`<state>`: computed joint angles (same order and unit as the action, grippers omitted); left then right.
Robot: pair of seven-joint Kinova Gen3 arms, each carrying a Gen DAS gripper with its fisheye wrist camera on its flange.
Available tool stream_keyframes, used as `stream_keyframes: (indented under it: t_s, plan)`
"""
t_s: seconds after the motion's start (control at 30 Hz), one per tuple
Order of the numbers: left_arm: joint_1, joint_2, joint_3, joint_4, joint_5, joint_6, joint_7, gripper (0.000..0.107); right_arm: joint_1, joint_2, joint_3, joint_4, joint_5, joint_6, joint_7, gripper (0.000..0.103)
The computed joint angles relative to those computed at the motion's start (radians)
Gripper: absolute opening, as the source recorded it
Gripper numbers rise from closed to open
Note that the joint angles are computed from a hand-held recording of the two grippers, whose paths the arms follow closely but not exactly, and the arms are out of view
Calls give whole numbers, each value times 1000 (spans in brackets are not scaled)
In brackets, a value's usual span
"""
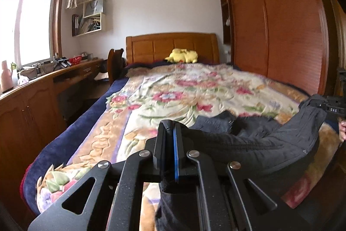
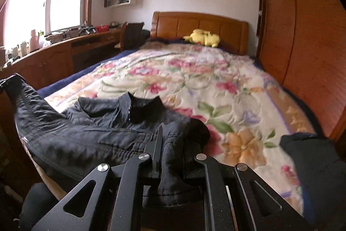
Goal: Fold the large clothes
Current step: 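Lift the held hem with both tools and fold it toward the collar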
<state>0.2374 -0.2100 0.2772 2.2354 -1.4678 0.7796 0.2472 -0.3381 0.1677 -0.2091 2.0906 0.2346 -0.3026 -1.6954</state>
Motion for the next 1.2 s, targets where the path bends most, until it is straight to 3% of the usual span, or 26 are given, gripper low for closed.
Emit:
stream_keyframes:
  t_s: [0.1,0.27,0.53,0.9,1.03,1.2]
  plan:
    - [-7,48,-11,-9,-22,7,4,7,-59,63,38,-72,-67,38,77,11]
    - [-29,118,-84,-39,-59,-59,0,7,-2,159,-18,-216,-39,117,71,11]
    - [-119,234,-199,-154,-63,-262,-64,7,-62,291,38,-420,-107,211,128,12]
    - [-126,377,-271,-372,16,-286,-215,7,-175,462,169,-786,-174,391,161,12]
    - [-115,431,-309,-455,71,-291,-289,7,-236,531,257,-930,-174,468,117,13]
    - [-94,499,-363,-537,137,-298,-372,7,-266,622,308,-1097,-150,551,41,14]
